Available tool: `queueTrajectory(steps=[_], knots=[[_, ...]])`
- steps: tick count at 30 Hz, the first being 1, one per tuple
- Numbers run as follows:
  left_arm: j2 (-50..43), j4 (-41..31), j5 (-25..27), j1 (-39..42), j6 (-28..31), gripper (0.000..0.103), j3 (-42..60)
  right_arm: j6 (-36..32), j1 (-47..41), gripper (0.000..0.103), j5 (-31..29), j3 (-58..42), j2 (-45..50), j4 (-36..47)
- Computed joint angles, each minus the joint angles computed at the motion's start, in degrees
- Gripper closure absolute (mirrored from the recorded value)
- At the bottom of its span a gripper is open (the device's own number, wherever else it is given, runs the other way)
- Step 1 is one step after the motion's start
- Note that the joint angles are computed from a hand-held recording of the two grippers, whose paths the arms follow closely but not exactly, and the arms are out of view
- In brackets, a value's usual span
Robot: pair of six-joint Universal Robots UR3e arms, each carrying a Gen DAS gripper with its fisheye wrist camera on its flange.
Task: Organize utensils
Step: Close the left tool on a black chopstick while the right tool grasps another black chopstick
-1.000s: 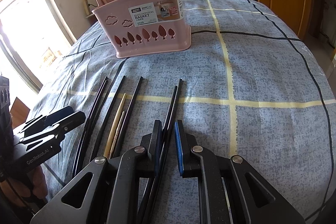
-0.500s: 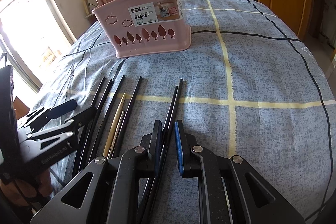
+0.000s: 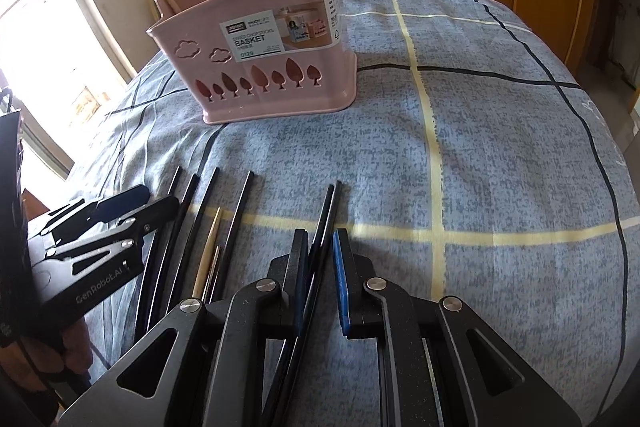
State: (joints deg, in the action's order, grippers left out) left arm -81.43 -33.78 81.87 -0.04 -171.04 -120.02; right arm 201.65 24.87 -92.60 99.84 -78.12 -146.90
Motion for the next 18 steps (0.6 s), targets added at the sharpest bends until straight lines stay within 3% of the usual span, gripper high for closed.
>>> queueTrajectory(steps=[14, 18], knots=[[0.46, 0.37, -0.48, 0.11, 1.10, 0.079, -0.57, 0.00, -0.85, 0.093, 1.00, 1.29, -0.56, -0.96], [0.89, -0.72, -0.93, 0.55, 1.64, 0.091, -0.37, 0.14, -1.27, 0.097, 2.12, 1.01, -0.55, -0.56]])
